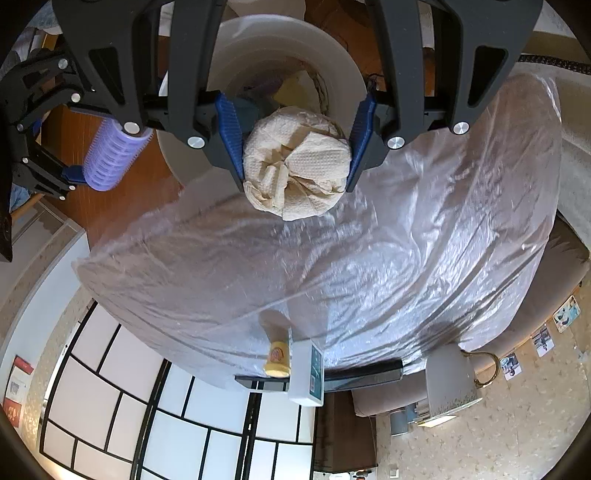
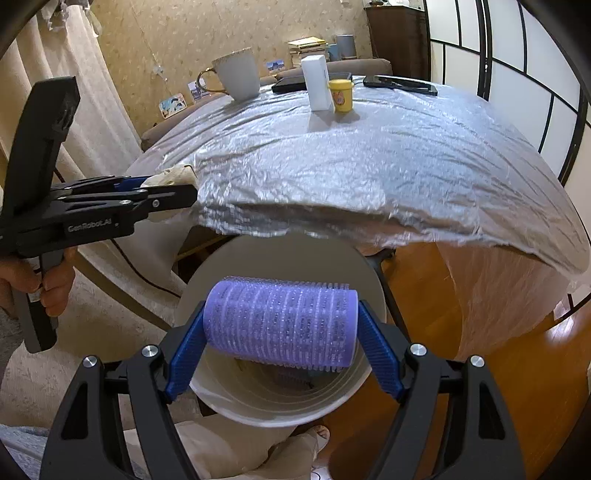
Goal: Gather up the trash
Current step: 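Carry the tissue ball with the left tool while the right tool carries the purple roller over the bin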
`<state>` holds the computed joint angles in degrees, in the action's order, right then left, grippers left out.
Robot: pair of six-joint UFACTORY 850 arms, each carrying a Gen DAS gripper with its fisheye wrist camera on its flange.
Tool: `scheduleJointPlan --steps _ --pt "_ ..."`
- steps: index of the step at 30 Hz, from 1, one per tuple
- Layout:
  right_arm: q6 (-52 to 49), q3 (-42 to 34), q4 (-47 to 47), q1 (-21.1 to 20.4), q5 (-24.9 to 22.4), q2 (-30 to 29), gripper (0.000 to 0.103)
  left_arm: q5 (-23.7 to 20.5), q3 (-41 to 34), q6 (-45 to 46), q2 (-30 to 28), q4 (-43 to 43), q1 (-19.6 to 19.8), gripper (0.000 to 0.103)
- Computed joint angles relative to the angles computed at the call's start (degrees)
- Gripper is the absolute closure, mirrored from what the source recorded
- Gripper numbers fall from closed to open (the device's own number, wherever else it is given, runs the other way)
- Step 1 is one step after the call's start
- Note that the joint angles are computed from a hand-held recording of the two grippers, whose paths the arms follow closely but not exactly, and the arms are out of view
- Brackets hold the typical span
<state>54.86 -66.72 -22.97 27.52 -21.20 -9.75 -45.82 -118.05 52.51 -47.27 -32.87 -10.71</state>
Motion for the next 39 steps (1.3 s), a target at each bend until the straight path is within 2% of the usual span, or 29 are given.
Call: scheduleJointPlan --steps 17,29,39 --pt "-1.86 1.77 3.30 1.11 0.15 -0.18 0.027 1.94 10.09 2.18 4.49 0.66 -0.26 0.052" --pt "-3.26 1.48 6.09 0.21 0.15 -1.95 0.027 2.85 12.55 0.97 4.55 3.75 -0.70 0.052" --pt "-5.77 0.81 9.13 -1.08 0.23 -3.70 0.027 1.96 10.59 -1.38 2.32 5.74 -1.00 0.052"
